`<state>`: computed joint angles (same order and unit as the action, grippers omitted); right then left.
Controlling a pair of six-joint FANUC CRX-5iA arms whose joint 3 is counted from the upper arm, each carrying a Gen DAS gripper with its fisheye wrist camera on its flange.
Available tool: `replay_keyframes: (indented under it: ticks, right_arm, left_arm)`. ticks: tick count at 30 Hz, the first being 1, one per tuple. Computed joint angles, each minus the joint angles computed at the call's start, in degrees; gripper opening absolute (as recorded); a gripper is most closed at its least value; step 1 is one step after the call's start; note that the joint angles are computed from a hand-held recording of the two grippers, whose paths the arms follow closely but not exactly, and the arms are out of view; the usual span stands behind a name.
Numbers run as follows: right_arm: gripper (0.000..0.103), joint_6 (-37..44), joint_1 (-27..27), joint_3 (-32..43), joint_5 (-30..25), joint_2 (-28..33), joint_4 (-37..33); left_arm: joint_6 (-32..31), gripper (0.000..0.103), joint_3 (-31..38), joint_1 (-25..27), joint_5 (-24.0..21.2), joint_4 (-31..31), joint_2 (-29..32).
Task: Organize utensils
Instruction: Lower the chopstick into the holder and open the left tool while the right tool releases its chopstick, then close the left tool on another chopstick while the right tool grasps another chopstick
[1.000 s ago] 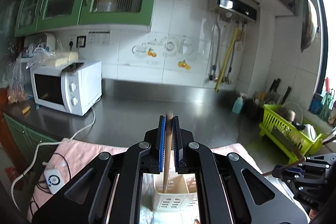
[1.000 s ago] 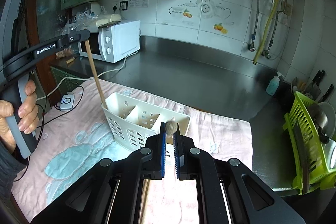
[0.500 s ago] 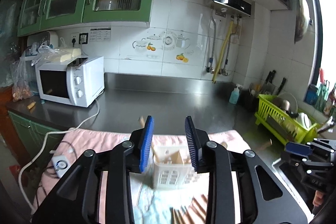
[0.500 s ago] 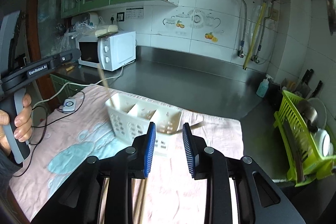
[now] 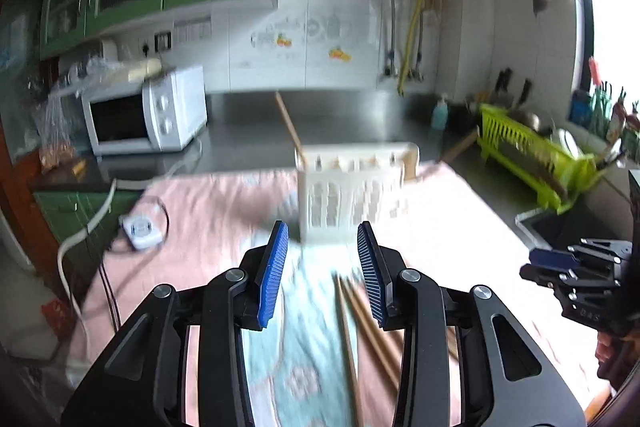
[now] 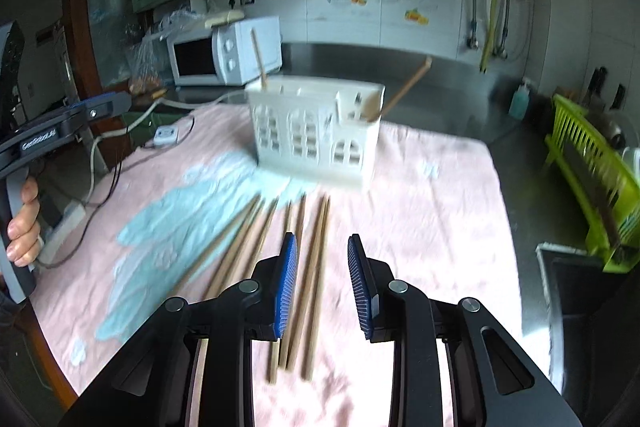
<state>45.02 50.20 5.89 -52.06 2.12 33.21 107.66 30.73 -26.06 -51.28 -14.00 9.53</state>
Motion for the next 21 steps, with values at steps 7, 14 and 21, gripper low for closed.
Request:
replay_keyframes:
  ticks: [7,14,21]
  right_arm:
    - [0.025,-1.3,0.6,-4.0,0.2,-0.5,-2.7]
    - [0.020,-0.3,-0.2,-4.4,0.9,1.0,-6.2]
    - [0.016,1.0,-1.5,-3.4,0.4,3.0,-9.7]
  left_arm:
    - [0.5,0.037,-7.7,0.1,-1.5,2.4,-2.3]
    - [-1.3,0.037,-12.7,0.9,-1.4,7.3,-2.1]
    - [-3.6,0.036,-15.0,1.2,-1.1,11.6,-0.8]
